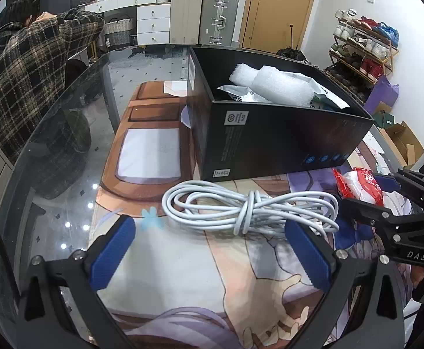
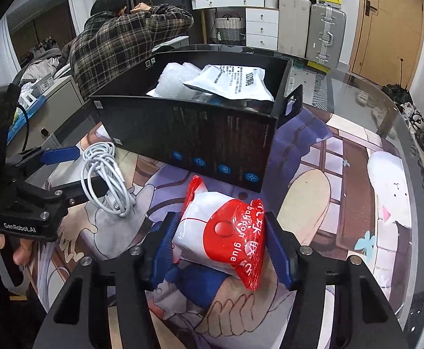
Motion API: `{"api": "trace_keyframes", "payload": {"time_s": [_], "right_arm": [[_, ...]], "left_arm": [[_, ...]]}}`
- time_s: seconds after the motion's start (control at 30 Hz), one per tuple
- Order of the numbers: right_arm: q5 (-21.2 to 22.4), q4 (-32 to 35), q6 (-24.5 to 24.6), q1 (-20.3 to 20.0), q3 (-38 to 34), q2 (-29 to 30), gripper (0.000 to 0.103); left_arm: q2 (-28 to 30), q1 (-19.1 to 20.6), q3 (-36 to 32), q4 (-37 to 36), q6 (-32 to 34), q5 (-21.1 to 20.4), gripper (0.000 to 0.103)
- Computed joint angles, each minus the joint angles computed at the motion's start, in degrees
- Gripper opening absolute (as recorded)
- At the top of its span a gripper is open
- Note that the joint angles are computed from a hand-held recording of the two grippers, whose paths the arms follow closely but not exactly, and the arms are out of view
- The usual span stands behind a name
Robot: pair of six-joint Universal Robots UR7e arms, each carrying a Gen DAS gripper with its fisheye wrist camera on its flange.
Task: Organize soft objects
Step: 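Grasp the coiled white cable with the left tool while the right tool holds the glue bag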
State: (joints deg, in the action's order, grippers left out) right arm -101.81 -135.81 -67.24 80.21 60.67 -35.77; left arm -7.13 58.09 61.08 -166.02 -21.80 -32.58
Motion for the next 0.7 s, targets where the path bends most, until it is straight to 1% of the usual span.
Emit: {"api": "trace_keyframes", "payload": {"time_s": [0.03,0.1,0.13,0.17,0.2,0.3,0.33,0.37,0.43,0.6,0.63,0.7], "right_arm": [[0.16,0.34,-0.07,-0.07,-0.01,-0.14,0.059],[0.41,0.51,-0.18,-0.14,0.11,-0.34,0.059],[0.51,0.65,-0.21,-0.14,0.05,-0.40,0.059],[0.62,0.64,-0.22,-0.17,0.13,-0.52,0.059],[0.76,0.71,-0.17,-0.20,0.10,-0.63,0.059],[1.06,0.57,-0.14,-0.30,0.20,-0.90,0.059],[1.14,0.53,-0.18,-0.32,0.28,-1.02,0.059],[1.30,0.51,-0.28,-0.39,0.40,-1.15,0.059],[1.53,0.47,-0.31,-0.46,0.57,-1.43,0.059],[1.60,0.84,-0.41,-0.39,0.37,-1.51,0.059],[1.56,0.89,-0.41,-0.36,0.29,-1.46,0.059],[1.61,0.88,-0.43,-0.35,0.26,-1.42,0.059]], "left_arm": [[0.08,0.02,-0.15,-0.09,0.06,-0.02,0.103],[0.16,0.04,-0.03,-1.66,1.04,-0.26,0.098],[0.29,-0.07,0.18,-3.09,2.09,-0.28,0.086],[0.39,-0.14,0.34,-4.19,3.00,-0.10,0.081],[0.27,-0.10,0.77,-5.06,3.27,-0.30,0.080],[-0.33,-0.10,2.46,-8.00,3.79,-0.64,0.066],[-0.50,-0.10,3.08,-9.33,4.34,-1.00,0.050],[-0.59,-0.13,3.35,-9.51,4.46,-1.05,0.038],[-0.48,-0.23,3.35,-9.07,4.30,0.00,0.034],[-0.84,-0.27,3.85,-9.10,4.29,-0.31,0.034],[-1.27,-0.25,4.48,-9.27,3.79,-0.88,0.036],[-2.21,-0.27,5.49,-8.57,2.29,-2.10,0.052]]}}
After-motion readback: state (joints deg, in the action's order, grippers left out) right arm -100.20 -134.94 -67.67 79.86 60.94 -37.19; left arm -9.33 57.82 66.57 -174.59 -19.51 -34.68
